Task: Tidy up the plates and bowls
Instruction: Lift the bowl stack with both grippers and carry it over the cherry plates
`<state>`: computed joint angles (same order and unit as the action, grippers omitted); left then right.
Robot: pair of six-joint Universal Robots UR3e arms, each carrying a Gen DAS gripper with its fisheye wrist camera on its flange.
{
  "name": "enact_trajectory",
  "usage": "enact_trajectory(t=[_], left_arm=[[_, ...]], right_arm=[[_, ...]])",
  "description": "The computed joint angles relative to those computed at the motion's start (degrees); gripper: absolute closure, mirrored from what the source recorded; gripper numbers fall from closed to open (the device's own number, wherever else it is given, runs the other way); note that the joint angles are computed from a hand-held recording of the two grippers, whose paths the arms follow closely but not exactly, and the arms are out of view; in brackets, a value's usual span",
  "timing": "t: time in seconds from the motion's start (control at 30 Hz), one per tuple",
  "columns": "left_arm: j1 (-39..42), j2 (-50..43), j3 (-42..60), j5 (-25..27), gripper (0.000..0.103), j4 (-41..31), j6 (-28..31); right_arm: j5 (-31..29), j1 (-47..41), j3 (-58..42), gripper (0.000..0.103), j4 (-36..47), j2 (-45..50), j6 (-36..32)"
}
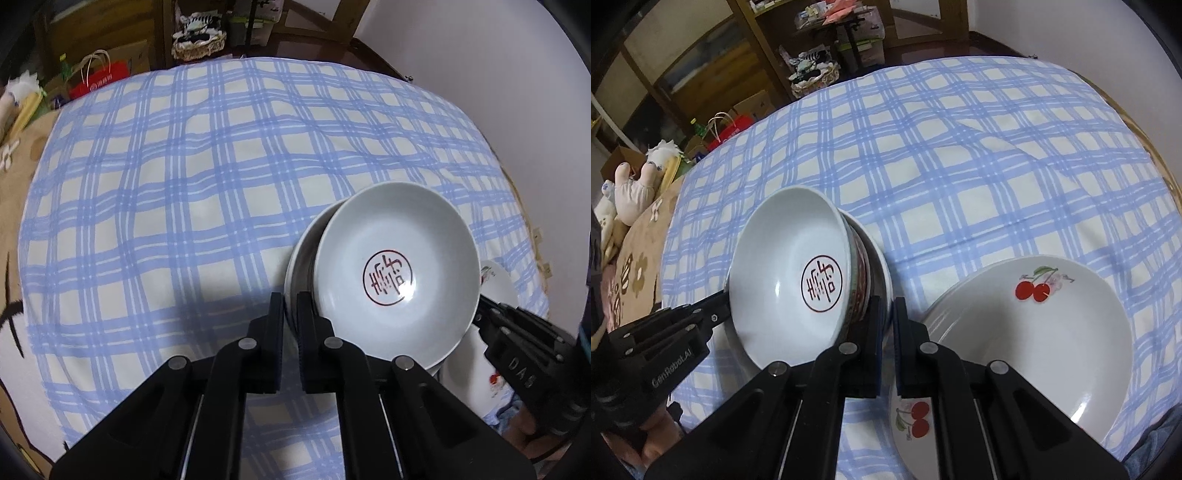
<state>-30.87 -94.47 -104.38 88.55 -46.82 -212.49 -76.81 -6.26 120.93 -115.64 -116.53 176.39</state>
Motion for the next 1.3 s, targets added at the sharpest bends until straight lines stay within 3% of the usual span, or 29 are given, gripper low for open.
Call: enact_trajectory(t=[1.3], left_arm=[[0.1,7.2,-2.3,-1.4,0.098,-2.6,-1.7]], right_arm=[[0.4,0.2,-4.6,0.096,7.7,-2.9,1.3]])
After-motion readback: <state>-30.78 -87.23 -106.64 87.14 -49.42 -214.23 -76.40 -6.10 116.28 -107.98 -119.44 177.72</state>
